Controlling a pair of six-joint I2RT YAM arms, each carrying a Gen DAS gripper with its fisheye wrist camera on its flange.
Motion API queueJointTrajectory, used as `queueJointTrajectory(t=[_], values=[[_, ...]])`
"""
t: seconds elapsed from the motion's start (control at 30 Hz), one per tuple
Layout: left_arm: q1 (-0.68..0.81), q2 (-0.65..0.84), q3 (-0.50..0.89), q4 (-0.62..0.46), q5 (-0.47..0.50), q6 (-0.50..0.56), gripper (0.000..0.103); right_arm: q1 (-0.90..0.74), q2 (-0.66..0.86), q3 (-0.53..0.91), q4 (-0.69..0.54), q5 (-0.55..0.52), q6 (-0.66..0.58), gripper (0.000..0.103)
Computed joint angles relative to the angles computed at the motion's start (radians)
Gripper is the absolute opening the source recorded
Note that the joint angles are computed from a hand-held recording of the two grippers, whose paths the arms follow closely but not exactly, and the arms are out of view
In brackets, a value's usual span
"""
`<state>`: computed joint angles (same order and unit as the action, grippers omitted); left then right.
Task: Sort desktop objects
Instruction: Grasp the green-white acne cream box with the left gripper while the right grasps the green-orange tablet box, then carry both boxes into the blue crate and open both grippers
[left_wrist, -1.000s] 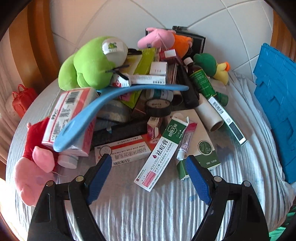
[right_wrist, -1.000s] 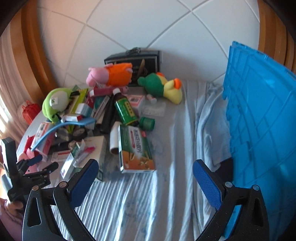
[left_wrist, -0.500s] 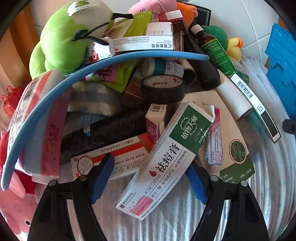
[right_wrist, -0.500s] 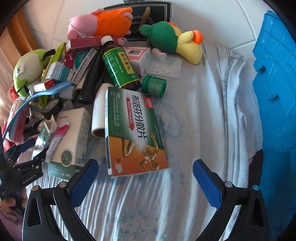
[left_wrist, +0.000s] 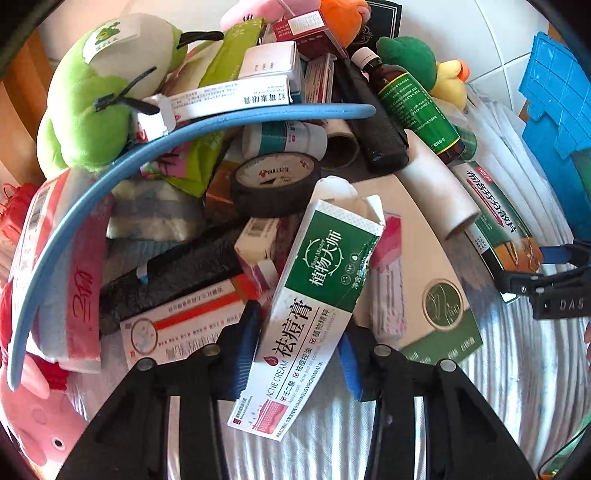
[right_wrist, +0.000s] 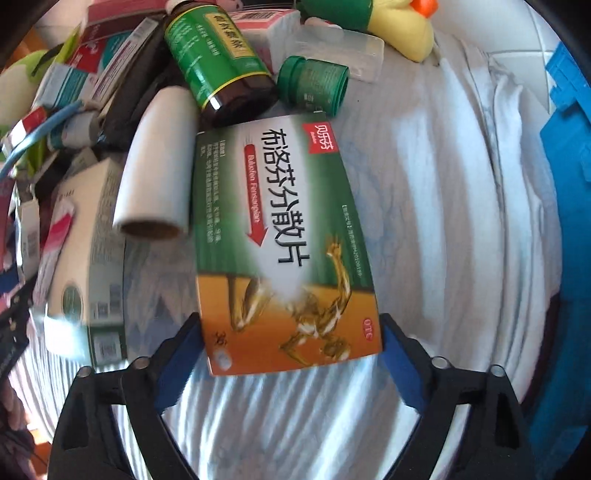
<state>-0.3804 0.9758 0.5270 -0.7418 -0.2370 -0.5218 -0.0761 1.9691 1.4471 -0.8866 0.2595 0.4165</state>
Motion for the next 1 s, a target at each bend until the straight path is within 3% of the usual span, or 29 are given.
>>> queueJointTrajectory(t=[0.17, 0.3, 0.4, 0.83, 0.87, 0.9, 1.0], values=[[-0.001, -0.05, -0.034, -0.075, 0.101, -0.06, 0.036, 0.037, -0.113, -0.162, -0.009, -0.011, 0.062, 0.09], [-0.092, -0.085, -0.073, -0.097, 0.045, -0.148, 0.035, 0.069, -0.211, -0.293, 0.011, -0.035, 0.114, 0.092], [-0.071, -0.09, -0.077, -0.095, 0.065, -0.158, 0.035, 0.078, -0.261, -0.355, 0.029, -0.049, 0.129, 0.102], [-0.059, -0.012, -0.05, -0.033, 0.055, -0.116, 0.034, 0.057, -0.181, -0.255, 0.056, 0.025, 0.063, 0.102], [-0.067, -0.014, -0.045, -0.04, 0.044, -0.118, 0.033, 0.056, -0.165, -0.247, 0.053, 0.03, 0.06, 0.099], [-0.074, -0.022, -0.039, -0.05, 0.033, -0.122, 0.033, 0.06, -0.155, -0.241, 0.047, 0.038, 0.059, 0.089], [-0.088, -0.076, -0.016, -0.101, 0.011, -0.142, 0.033, 0.099, -0.161, -0.249, 0.033, 0.08, 0.063, 0.088]])
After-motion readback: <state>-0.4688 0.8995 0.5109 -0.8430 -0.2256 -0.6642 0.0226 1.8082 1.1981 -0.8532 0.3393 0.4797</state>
